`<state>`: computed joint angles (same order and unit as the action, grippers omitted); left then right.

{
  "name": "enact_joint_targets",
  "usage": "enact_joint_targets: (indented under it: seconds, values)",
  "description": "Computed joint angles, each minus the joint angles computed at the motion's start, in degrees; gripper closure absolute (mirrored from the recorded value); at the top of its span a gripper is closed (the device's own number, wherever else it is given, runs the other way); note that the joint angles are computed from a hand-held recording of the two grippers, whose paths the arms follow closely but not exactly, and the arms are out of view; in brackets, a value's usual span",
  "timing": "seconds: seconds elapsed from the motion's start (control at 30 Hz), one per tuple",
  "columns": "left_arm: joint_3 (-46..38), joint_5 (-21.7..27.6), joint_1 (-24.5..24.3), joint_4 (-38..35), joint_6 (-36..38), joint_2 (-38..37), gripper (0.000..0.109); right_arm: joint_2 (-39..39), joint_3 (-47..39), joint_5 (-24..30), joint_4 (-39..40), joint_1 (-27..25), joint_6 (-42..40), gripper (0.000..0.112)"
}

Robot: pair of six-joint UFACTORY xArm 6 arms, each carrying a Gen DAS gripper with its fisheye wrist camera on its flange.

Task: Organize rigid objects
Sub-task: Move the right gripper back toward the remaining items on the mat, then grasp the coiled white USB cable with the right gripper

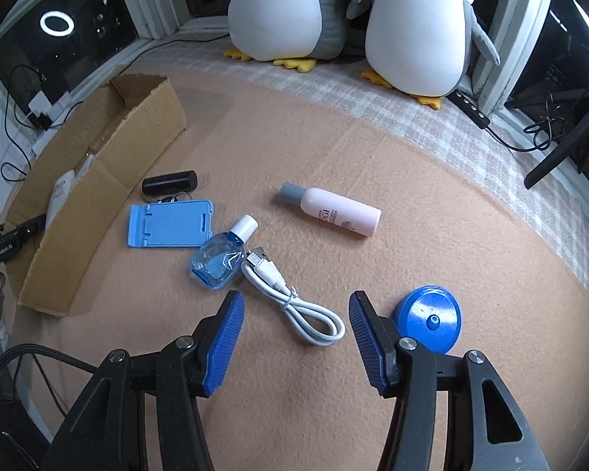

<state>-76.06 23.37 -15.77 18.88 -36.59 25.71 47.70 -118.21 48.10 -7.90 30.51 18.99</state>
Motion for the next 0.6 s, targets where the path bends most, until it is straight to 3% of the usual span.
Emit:
enact_joint_targets:
  seconds: [0.6]
  values:
    - [0.02,0.21,-0.03,0.05,-0.06,-0.08,0.070,9.15,-13.63,7.70,-2.79,0.52,-0.90,0.061]
